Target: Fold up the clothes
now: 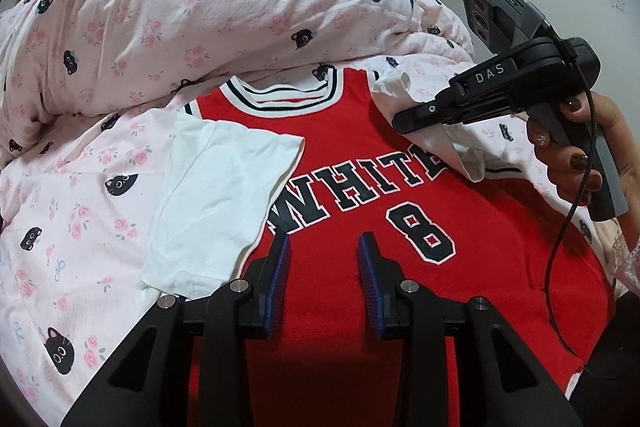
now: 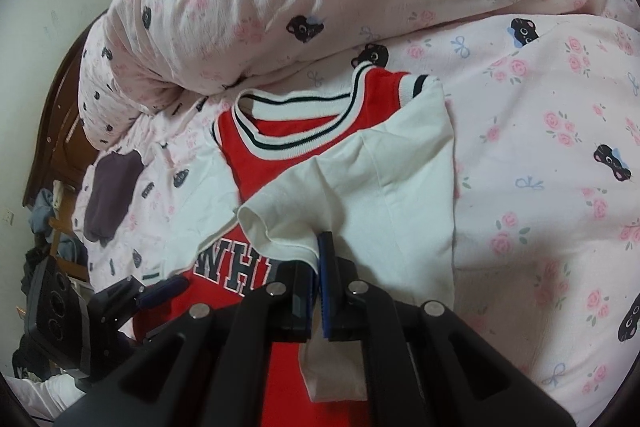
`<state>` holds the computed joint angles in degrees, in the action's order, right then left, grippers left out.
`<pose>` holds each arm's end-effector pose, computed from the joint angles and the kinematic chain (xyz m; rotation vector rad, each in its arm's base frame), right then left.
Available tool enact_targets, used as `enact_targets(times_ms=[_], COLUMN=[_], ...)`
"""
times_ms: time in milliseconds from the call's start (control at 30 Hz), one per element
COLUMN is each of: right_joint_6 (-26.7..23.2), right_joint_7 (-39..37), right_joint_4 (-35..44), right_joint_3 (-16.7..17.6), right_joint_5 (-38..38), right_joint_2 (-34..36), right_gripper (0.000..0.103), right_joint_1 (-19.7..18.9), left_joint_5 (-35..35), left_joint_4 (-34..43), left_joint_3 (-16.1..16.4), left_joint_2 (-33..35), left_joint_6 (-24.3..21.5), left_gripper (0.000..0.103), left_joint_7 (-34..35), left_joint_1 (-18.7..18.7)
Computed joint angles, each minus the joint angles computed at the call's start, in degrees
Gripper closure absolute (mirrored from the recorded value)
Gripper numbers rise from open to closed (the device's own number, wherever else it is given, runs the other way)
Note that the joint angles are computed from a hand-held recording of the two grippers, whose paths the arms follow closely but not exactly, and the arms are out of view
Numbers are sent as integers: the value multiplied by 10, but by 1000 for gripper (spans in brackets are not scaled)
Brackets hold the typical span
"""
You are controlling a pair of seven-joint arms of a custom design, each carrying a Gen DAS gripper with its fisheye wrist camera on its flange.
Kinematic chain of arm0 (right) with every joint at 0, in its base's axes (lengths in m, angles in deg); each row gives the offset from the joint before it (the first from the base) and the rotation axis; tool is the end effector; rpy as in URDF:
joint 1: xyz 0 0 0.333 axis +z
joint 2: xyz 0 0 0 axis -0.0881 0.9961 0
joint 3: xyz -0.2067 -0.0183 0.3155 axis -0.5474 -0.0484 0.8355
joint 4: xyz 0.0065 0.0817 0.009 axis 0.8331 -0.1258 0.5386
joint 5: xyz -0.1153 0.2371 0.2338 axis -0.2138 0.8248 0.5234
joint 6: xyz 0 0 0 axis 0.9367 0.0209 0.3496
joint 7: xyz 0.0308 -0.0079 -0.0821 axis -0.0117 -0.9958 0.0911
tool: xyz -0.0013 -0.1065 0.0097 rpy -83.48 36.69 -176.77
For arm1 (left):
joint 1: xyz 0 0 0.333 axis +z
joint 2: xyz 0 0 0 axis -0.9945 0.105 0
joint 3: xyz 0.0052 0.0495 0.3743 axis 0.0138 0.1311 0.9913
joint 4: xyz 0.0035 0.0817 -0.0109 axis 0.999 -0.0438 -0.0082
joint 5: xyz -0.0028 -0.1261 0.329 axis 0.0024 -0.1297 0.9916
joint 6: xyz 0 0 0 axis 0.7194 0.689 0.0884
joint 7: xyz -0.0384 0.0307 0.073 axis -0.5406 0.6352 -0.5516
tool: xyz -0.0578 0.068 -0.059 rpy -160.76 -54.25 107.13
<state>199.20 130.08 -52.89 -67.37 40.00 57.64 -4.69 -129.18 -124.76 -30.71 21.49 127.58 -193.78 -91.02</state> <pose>0.6329 0.0764 0.3777 -1.6639 1.8338 0.0398 0.5794 -0.2440 0.3544 -1.1429 2.4320 -1.0730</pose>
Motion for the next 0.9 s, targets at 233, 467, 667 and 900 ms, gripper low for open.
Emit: enact_targets(times_ms=[233,467,667,900], right_joint_6=[9,10,-63,-116], right_joint_7=[12,-38,-78,-133], right_joint_4=[-2,-5,-2,-50], right_joint_3=[0,26,16,-36], right_joint_5=[-25,-24,6,14], right_joint_2=[2,-8,-21,-81], right_gripper=[83,59,59,62], right_joint_1=[9,2,-6,-3], left_joint_5=[43,86,131,180], left_joint_4=[-7,-15,-24,-34], left_joint_3=[-9,-53,-85,-101], left_joint_2=[6,15,22,28], left_joint_6=[11,41,61,80], left_gripper=[72,72,72,71], left_joint_7=[-41,-68,-102,-141], left_joint_1=[4,35,60,73])
